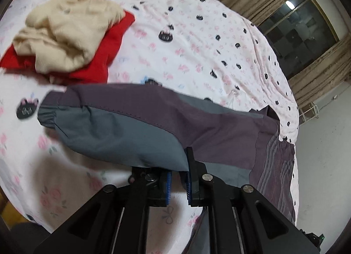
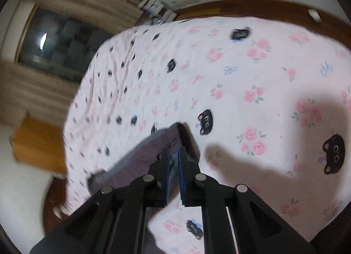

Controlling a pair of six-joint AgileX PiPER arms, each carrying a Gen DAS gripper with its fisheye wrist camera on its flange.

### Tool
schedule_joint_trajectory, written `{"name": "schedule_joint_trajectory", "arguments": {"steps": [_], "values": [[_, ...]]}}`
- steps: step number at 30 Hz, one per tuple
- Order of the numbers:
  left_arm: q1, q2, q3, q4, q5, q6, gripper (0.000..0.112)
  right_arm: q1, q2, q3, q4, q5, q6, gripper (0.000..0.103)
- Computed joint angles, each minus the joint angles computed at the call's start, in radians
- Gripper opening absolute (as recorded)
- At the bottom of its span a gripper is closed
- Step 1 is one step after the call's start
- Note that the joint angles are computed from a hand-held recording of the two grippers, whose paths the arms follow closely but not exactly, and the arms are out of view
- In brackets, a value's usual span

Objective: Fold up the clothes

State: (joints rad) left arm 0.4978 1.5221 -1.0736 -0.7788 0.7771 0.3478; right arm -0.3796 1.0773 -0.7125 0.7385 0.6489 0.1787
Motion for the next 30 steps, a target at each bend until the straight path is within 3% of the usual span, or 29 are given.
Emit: {"name": "schedule_joint_trajectory", "arguments": {"steps": [6,10,13,14,16,18,20,23,30], "values": [[0.010,-0.014,0.031,-0.022,0.014,0.007,0.010,0.480,0.104,-0.200,-0.443,-0.060,0.314,0.015],[0.076,-0.054,0.093,-0.127,0.066,0.056,0.011,0.744,0.291,-0.395,-0.520,-0.049,0.287,0.016],[0.142,-0.077,0.139,-0.186,0.099,0.084,0.025,0.869,0.432,-0.513,-0.502,-0.008,0.214,0.022],[0.168,-0.084,0.154,-0.207,0.110,0.092,0.035,0.909,0.477,-0.550,-0.499,0.013,0.199,0.023],[0.228,-0.089,0.172,-0.242,0.133,0.105,0.050,0.962,0.542,-0.578,-0.475,0.033,0.170,0.025],[0.273,-0.087,0.179,-0.288,0.151,0.127,0.063,0.995,0.601,-0.602,-0.490,0.058,0.179,0.034],[0.305,-0.081,0.176,-0.322,0.156,0.140,0.069,1.039,0.621,-0.596,-0.563,0.057,0.237,0.043],[0.299,-0.055,0.151,-0.321,0.120,0.120,0.069,1.064,0.615,-0.569,-0.593,0.033,0.243,0.051],[0.264,0.032,0.102,-0.390,0.033,0.130,0.069,1.086,0.670,-0.647,-0.634,0.096,0.266,0.056]]}}
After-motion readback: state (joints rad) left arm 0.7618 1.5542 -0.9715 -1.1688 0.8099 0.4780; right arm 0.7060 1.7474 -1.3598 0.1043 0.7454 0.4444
